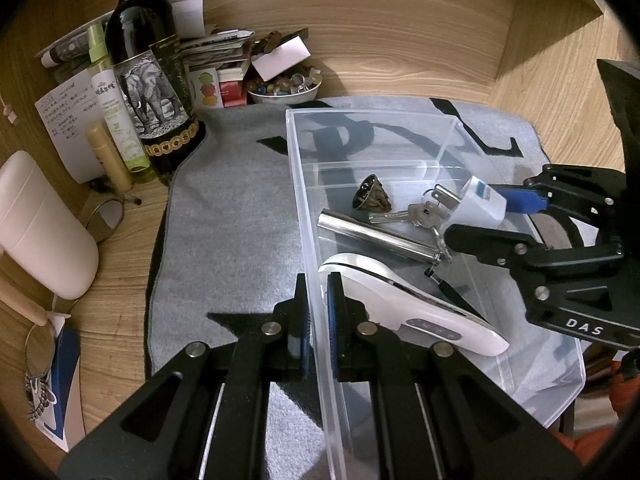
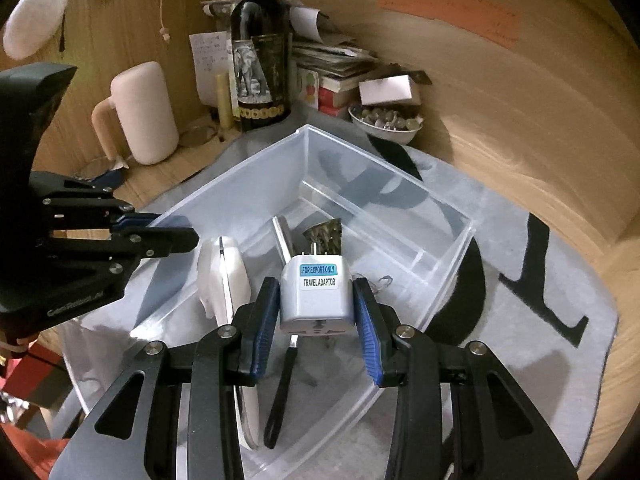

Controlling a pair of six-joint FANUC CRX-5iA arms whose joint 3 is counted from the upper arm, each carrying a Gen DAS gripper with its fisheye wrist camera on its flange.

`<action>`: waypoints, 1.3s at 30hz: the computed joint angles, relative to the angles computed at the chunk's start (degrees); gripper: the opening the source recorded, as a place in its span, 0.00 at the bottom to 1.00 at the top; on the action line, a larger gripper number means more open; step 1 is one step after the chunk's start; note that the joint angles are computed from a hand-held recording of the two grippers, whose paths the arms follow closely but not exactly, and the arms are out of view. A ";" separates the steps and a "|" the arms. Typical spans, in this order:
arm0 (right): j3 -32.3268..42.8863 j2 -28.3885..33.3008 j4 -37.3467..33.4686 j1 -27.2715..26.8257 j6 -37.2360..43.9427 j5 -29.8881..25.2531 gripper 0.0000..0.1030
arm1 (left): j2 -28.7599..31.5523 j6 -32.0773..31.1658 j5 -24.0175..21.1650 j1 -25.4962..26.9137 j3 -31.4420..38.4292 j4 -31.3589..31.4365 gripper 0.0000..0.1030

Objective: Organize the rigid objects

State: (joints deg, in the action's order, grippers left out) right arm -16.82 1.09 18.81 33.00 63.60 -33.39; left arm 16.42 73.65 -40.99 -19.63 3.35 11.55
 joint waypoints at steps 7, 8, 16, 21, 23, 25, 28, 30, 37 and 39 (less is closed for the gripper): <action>0.36 0.00 0.16 0.08 0.11 -0.32 0.44 | 0.06 0.11 -0.04 -0.03 0.08 -0.10 0.07; 0.04 -0.21 0.86 0.19 -0.58 0.03 0.44 | 0.02 0.07 0.01 -0.04 -0.01 -0.06 0.07; -2.86 -3.34 5.68 -0.61 -5.29 2.41 0.55 | 0.04 0.16 0.06 -0.08 0.01 -0.17 0.07; -7.25 -7.35 12.32 -2.01 -12.58 4.54 0.56 | 0.03 0.12 0.03 -0.07 0.01 -0.13 0.07; -8.86 -8.70 15.85 -2.53 -16.14 4.56 0.56 | 0.03 0.10 0.07 -0.05 -0.02 -0.08 0.07; -10.54 -10.26 18.98 -3.27 -19.57 4.05 0.56 | 0.02 0.11 0.05 -0.08 -0.01 -0.09 0.07; -12.50 -12.22 21.67 -4.31 -22.94 2.36 0.56 | 0.03 0.19 0.07 -0.10 0.01 -0.16 0.07; -14.19 -13.59 23.48 -4.99 -25.80 1.20 0.56 | 0.02 0.15 0.06 -0.08 0.00 -0.12 0.07; -19.33 -16.86 24.80 -6.16 -32.68 -3.63 0.56 | 0.04 0.36 -0.04 -0.14 0.16 -0.59 0.07; -20.55 -17.65 23.51 -6.30 -33.66 -5.03 0.56 | 0.05 0.38 -0.05 -0.10 0.17 -0.61 0.07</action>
